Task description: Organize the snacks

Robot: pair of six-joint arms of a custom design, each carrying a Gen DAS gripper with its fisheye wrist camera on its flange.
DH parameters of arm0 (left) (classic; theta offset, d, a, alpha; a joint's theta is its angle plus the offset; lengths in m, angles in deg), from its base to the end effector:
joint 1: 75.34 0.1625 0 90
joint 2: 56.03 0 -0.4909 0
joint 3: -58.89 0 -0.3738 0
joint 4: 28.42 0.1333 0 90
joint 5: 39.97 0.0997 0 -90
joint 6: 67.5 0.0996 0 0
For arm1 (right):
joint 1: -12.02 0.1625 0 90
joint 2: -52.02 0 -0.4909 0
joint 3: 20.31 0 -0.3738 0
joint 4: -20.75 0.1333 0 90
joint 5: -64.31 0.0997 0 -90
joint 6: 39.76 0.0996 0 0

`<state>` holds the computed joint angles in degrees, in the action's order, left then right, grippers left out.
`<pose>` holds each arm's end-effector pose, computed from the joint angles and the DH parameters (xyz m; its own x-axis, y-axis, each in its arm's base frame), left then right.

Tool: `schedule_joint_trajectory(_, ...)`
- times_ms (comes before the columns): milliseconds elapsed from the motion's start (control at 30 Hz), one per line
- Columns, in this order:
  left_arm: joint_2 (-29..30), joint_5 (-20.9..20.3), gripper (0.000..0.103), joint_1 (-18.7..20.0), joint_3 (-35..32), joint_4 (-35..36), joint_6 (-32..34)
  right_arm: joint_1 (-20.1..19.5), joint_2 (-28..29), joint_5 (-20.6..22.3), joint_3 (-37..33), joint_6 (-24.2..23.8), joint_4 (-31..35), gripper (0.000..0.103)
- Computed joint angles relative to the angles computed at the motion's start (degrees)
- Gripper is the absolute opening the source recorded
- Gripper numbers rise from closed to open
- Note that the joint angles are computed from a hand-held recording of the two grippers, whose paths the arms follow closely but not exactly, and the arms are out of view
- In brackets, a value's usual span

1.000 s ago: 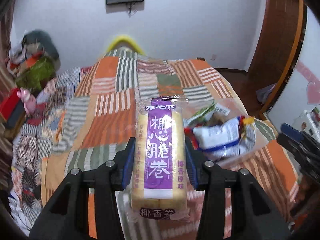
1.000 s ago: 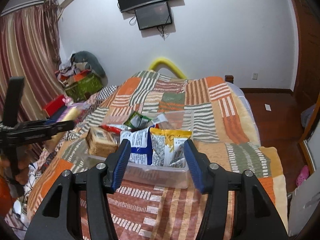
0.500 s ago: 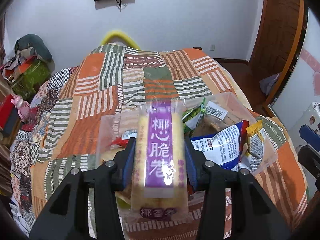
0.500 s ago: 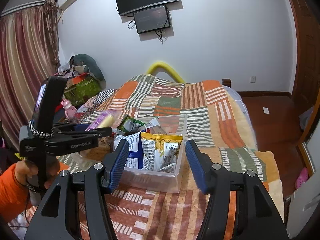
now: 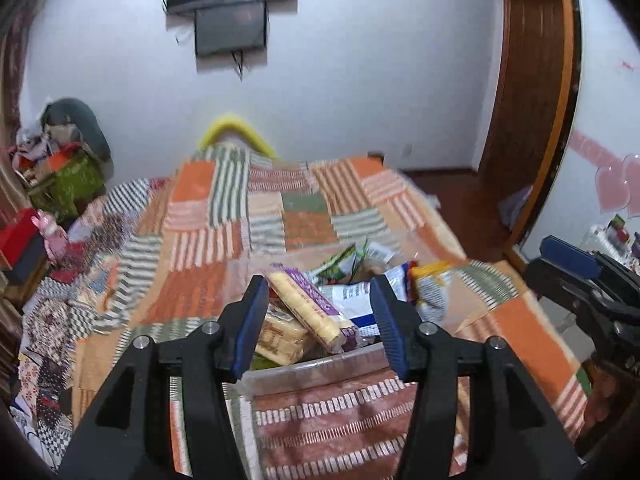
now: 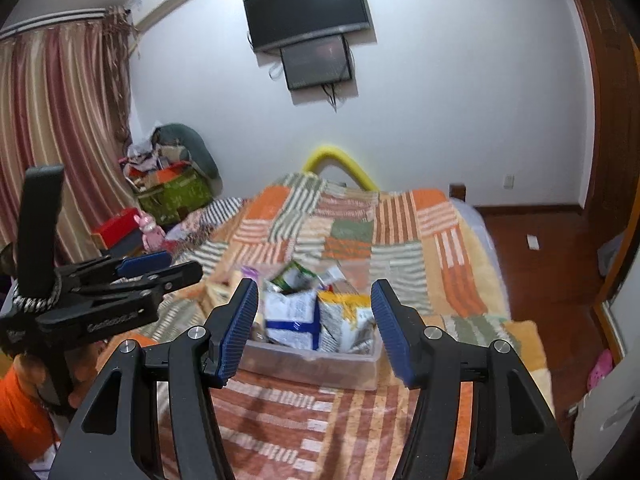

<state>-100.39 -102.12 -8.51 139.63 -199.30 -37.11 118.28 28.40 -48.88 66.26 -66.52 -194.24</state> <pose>-0.1434 -0.7922 0.2911 -0.6703 0.3721 -0.6420 0.7185 0.5419 -0.4360 0.2996 -0.6911 0.0714 -0.8158 -0.1343 0.5626 -0.5584 0.4364 -0.7055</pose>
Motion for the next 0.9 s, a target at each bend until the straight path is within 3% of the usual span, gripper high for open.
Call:
schedule_joint_trajectory(133, -4.7, -1.3, 0.057, -1.8, 7.0, -7.7, 1.4, 2.9, -0.9, -1.0, 2.3, -1.7, -5.0, 0.057)
schedule_joint_trajectory(333, -11.7, -2.9, 0.071, -4.7, 16.7, -17.9, 2.7, 7.2, -0.8, -3.2, 5.1, -5.0, -13.4, 0.062)
schedule_joint_trajectory(500, -16.1, -4.3, 0.093, -6.2, 22.9, -24.6, 3.2, 9.9, 0.2, -5.5, 6.8, -6.8, -19.7, 0.075)
schedule_joint_trajectory(600, -17.8, -4.5, 0.098, -6.9, 25.5, -27.6, 4.1, 10.7, 0.7, -6.3, 7.2, -7.7, -21.9, 0.083)
schedule_joint_trajectory(833, -20.3, -6.3, 0.103, -7.1, 29.6, -31.2, 2.9, 11.4, 1.7, -8.2, 7.5, -7.6, -26.0, 0.103)
schedule_joint_trajectory(900, -20.5, -6.1, 0.103, -7.2, 30.2, -31.4, 2.7, 11.7, 2.0, -8.7, 7.6, -8.3, -27.7, 0.103)
